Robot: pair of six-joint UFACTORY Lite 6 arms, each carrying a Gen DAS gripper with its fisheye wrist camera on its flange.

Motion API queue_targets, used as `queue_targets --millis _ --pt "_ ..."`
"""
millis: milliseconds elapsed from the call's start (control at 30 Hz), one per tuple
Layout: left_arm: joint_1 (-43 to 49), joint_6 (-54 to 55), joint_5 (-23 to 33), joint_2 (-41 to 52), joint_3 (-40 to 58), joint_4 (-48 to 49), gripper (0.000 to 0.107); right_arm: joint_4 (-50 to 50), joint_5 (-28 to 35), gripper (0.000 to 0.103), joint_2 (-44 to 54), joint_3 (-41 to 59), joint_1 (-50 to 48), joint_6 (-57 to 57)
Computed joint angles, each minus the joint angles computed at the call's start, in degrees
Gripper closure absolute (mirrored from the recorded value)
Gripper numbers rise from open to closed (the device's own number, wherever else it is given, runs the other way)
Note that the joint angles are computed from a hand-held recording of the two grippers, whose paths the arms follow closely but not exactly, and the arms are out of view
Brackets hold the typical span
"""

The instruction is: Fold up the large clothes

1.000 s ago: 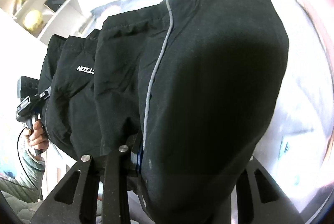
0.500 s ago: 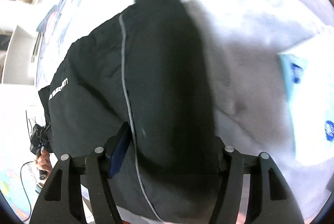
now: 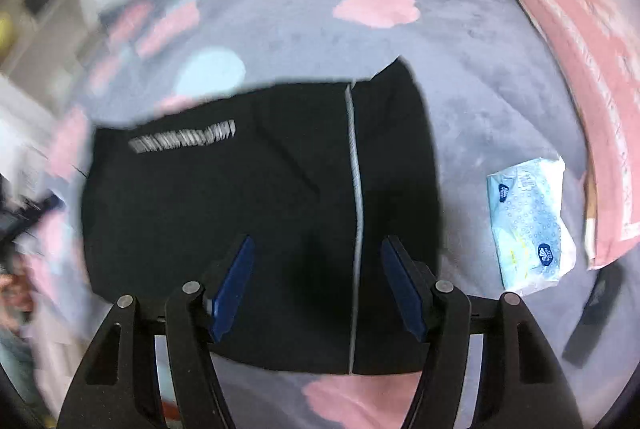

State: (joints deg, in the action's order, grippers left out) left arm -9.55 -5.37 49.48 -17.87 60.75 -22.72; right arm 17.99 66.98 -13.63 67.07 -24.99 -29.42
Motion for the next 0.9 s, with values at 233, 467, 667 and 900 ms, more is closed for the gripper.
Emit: queue_targets --millis 233,467,667,900 --pt "-12.50 -13.18 -16.42 8.96 -11.75 8.25 0.055 -13.37 -20.84 0.033 -2.47 -22.63 15.16 14.21" --pt "-13.09 -14.16 -13.24 11.78 -7.00 12.09 0.053 -14.68 -22.51 0.031 -2.62 -23.30 16.18 17.60" --pt "-12.88 -13.84 -2.80 11.01 2.56 13.22 0.053 -7.84 -13.89 0.031 1.45 -13.41 8.45 9.94" --pt "-18.39 -18.79 8.27 9.21 22.35 24.91 0.053 3.50 1.02 0.030 4.29 8.77 -1.52 4.31"
